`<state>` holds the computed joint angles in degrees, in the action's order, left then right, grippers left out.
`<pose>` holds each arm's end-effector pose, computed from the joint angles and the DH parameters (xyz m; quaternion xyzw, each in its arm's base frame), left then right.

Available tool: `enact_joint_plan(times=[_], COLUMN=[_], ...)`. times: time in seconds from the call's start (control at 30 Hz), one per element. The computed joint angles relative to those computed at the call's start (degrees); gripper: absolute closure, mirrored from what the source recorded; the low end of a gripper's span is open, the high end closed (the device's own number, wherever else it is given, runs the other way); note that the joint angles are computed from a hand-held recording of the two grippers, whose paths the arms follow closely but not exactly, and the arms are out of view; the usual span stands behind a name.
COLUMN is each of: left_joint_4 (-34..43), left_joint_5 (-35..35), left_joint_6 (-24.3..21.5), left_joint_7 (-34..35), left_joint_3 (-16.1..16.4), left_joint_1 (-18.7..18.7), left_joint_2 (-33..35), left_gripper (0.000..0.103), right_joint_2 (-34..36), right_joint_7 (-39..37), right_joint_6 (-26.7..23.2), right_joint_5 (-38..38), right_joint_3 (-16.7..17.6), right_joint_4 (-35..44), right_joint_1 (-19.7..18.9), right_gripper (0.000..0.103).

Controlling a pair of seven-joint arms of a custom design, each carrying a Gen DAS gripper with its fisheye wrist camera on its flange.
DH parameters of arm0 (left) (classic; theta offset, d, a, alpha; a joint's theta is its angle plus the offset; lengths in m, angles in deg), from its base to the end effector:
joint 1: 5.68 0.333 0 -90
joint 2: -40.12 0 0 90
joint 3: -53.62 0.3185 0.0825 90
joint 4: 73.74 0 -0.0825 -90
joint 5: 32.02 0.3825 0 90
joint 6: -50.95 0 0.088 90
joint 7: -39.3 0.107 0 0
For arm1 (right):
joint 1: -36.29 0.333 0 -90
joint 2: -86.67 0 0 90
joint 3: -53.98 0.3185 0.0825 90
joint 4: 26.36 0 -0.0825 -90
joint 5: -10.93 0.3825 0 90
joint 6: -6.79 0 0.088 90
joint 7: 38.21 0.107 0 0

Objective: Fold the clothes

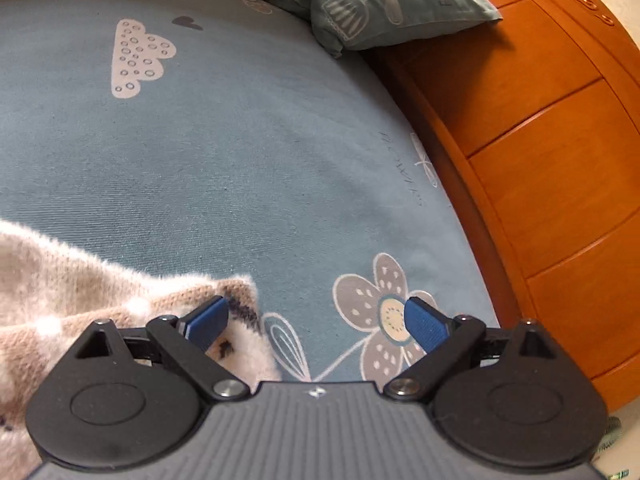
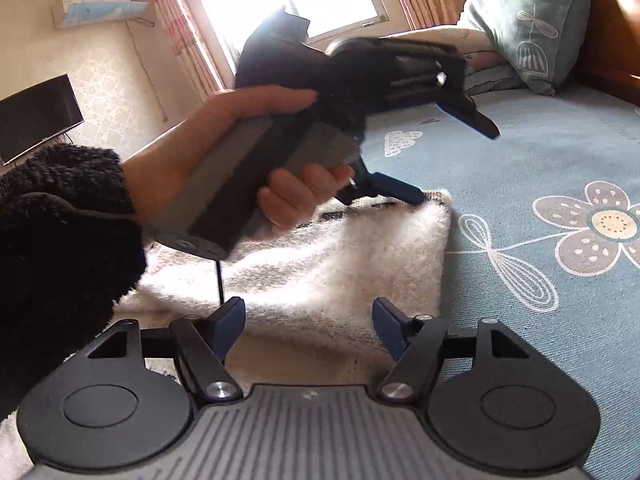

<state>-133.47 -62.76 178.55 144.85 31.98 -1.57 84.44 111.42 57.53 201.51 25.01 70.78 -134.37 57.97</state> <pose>0.7800 -0.1441 0.4605 0.5866 -0.6976 0.3985 0.1021 0.5638 0.3772 0.4206 -0.6618 0.5428 -0.1250 0.5017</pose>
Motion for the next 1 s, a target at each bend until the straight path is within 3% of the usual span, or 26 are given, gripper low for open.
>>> enact_joint_plan(times=[0.2,0.3,0.5,0.63,0.87,1.0], left_joint_4=[-3.7,-3.8,-7.0,-10.0,-15.3,-21.0], left_joint_5=[-0.5,-3.5,-9.7,-15.7,-19.7,-22.0], left_joint_6=[0.3,0.1,-1.1,-2.0,-2.0,0.7], left_joint_7=[2.2,3.6,8.8,12.5,16.2,18.6], left_joint_3=[0.6,-0.8,-2.2,-2.7,0.4,2.6], left_joint_1=[1.3,3.3,7.8,11.7,14.8,16.1], left_joint_2=[-2.2,-1.2,-1.9,-3.1,-7.3,-11.7], left_gripper=[0.008,0.008,0.008,0.008,0.008,0.008], right_joint_2=[-0.2,-0.2,0.5,0.4,0.7,0.7], right_joint_7=[-0.1,-0.9,0.0,0.0,0.4,0.6], right_joint_6=[-0.5,-0.6,0.0,0.2,0.7,0.7], right_joint_5=[0.8,1.3,-0.6,-0.7,-1.1,-1.2], right_joint_3=[-1.7,-2.8,1.9,0.9,1.0,0.8], right_joint_4=[0.4,0.5,0.6,0.3,0.2,0.3], right_joint_1=[1.8,2.8,-2.0,-1.0,-1.1,-0.9], right_gripper=[0.026,0.026,0.025,0.025,0.025,0.025])
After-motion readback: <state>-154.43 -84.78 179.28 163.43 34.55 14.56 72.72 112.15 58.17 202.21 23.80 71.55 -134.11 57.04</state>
